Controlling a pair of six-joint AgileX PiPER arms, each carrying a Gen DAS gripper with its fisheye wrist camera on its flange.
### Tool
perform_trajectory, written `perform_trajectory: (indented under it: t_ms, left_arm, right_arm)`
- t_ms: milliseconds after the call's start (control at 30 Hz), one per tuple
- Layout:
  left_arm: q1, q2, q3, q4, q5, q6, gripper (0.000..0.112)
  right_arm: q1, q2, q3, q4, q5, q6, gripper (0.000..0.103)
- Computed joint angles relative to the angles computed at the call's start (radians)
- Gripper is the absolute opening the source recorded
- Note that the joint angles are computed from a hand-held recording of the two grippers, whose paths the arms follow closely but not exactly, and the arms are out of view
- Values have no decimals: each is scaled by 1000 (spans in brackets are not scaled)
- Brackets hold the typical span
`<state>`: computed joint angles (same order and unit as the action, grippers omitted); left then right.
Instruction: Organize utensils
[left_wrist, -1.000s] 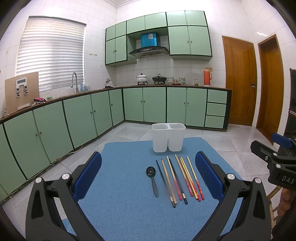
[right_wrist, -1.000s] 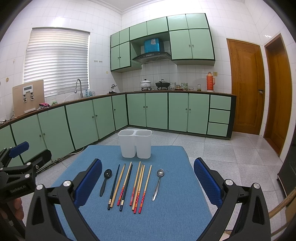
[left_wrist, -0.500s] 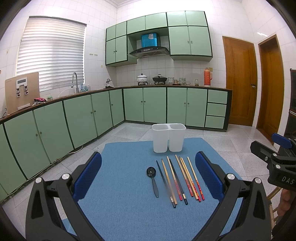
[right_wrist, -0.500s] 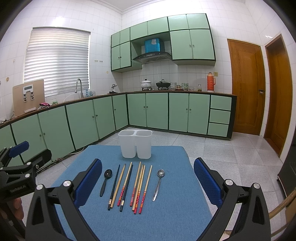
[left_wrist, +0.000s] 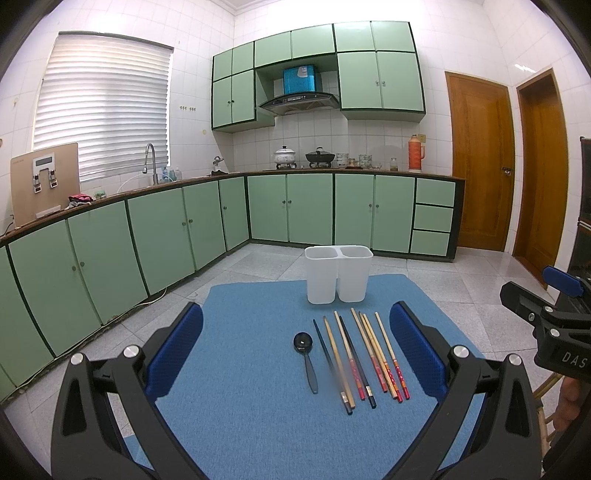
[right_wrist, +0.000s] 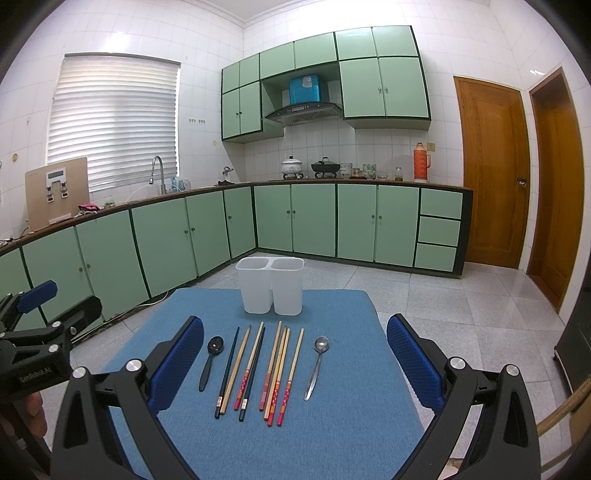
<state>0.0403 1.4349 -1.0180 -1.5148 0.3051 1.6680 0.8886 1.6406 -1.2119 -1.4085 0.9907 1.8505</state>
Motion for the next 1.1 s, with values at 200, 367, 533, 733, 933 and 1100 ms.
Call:
perform_trajectory:
  t_ms: [200,367,533,733,933,1100]
  left_arm:
    - [16,2,-7,26,15,-21,98]
    - [40,-17,-7,87,39,-75,98]
    - [55,25,-48,124,52,-103,98]
    - [29,99,-130,327,30,-313,98]
    - [-2,273,-352,774,98,-761,98]
    - [-38,464,-631,1113,223,-1098,98]
  right_arm:
    - [2,3,-4,4,2,-2,97]
    - [-6,14,1,-2,-9,14,97]
    - [-20,13,-1,11,-22,4,97]
    - [-61,27,-27,57,-47,-47,97]
    - [-164,76,-115,177,-115,-209,97]
    - [-299,159,-257,382,-228,-484,88]
